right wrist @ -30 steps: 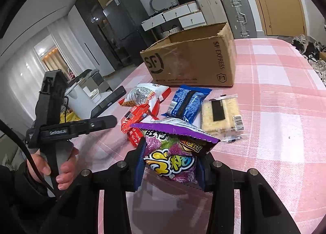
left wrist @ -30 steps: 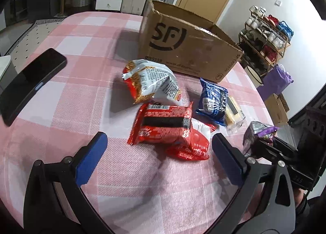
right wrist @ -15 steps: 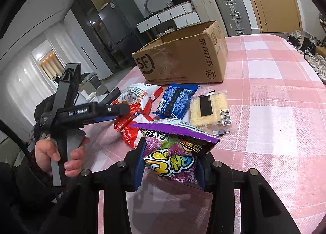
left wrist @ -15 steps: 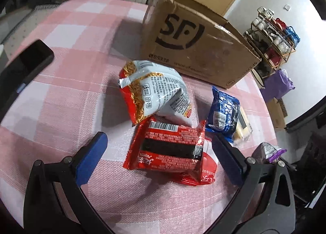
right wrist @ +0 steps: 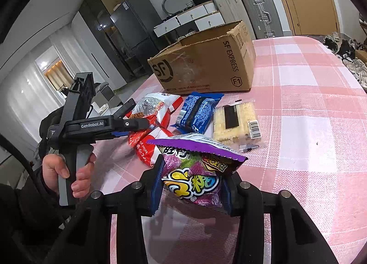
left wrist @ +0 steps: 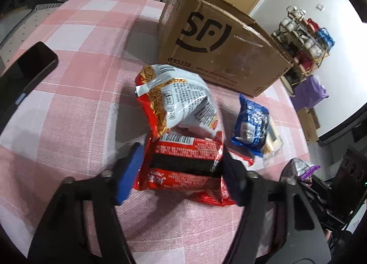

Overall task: Organize snacks
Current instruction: 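Grasp the purple candy bag with the right tool while the left tool grasps the red wafer pack, then carry the red wafer pack and purple candy bag over the box with both tools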

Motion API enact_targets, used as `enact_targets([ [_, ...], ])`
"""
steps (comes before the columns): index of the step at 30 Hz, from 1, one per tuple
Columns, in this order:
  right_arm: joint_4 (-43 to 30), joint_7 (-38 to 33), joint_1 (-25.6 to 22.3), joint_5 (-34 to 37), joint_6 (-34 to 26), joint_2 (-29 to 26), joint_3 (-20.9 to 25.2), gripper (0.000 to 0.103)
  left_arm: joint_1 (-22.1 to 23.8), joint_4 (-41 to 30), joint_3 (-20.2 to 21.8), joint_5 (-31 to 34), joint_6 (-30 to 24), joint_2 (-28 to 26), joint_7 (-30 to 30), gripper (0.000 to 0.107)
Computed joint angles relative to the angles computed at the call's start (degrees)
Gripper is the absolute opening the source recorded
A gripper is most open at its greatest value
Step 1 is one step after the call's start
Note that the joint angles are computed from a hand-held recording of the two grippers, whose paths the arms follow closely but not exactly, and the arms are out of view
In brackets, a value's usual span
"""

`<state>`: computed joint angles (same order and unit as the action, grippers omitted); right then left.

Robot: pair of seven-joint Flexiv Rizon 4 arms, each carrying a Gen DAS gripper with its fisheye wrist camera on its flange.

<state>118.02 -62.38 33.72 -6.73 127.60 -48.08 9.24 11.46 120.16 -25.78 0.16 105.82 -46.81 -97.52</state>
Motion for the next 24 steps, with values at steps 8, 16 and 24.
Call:
enact_targets([
  [8, -0.36, 0.06, 0.29, 0.21, -0.39, -0.08, -0.01, 0.042, -0.20, 2.02, -0.26, 1.05, 0.37, 1.20, 0.59, 0.051],
  [16, -0.46, -0.10, 1.32, 1.43, -0.87, 0.32, -0.55, 0.042, -7.52, 4.31, 6.06, -0.58, 2.64, 4.66, -1.24, 0.051],
  [24, 0.50, -1.69, 3.24, 3.67, -0.26, 2.34, -1.46, 0.042, -8.98, 6.92, 7.36, 0.53, 4.46, 8.25, -2.37, 0.051],
])
